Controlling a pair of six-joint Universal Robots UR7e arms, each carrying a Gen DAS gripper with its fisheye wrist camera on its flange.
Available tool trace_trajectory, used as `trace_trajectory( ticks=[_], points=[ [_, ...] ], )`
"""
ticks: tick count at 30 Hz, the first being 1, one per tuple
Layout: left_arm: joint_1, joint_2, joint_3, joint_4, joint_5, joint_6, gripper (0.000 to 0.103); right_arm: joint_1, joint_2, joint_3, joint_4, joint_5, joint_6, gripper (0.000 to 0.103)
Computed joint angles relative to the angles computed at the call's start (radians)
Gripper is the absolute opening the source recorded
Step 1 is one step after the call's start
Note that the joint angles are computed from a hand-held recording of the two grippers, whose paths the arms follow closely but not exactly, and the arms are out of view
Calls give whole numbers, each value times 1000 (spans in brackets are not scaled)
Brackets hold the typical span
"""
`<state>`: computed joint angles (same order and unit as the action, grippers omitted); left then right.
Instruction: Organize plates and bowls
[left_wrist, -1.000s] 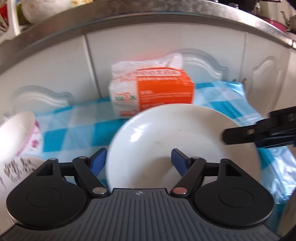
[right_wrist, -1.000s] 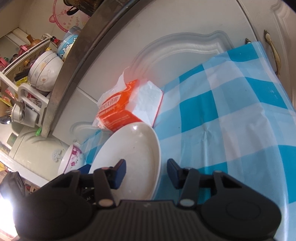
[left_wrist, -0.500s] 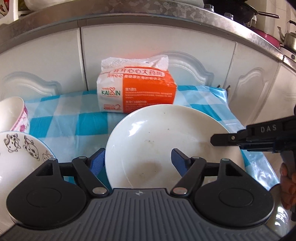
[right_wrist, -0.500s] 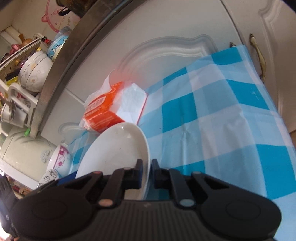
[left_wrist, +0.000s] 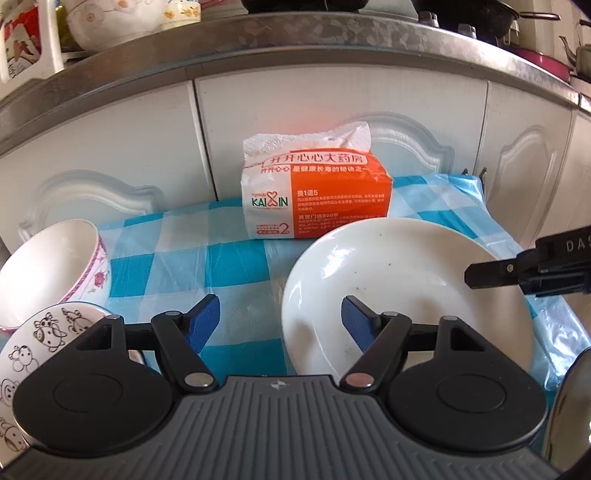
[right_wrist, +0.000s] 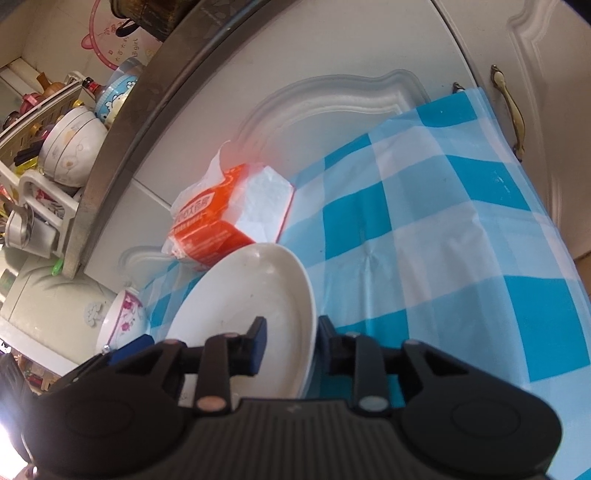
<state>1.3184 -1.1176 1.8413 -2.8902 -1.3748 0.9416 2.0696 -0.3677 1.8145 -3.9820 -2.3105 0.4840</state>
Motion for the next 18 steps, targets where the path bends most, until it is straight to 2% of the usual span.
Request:
trace_trajectory(
  ticks=[6, 10, 12, 15, 18],
  points=[
    [-4, -32, 33, 0, -54, 7, 91, 11, 2, -6, 7, -19, -3, 40],
    [-19, -1, 29, -13, 8, -32, 90, 15, 5, -8, 7, -26, -4, 40],
    [-26, 15, 38, -59, 43, -31, 80, 13, 5, -4, -2, -20, -3, 41],
    [-29, 24, 13, 15, 68, -84, 80, 9, 7, 0, -22, -3, -6, 45],
    [-24, 44, 8, -4, 74, -80, 80, 11, 11, -7, -24, -7, -14, 49]
  ],
)
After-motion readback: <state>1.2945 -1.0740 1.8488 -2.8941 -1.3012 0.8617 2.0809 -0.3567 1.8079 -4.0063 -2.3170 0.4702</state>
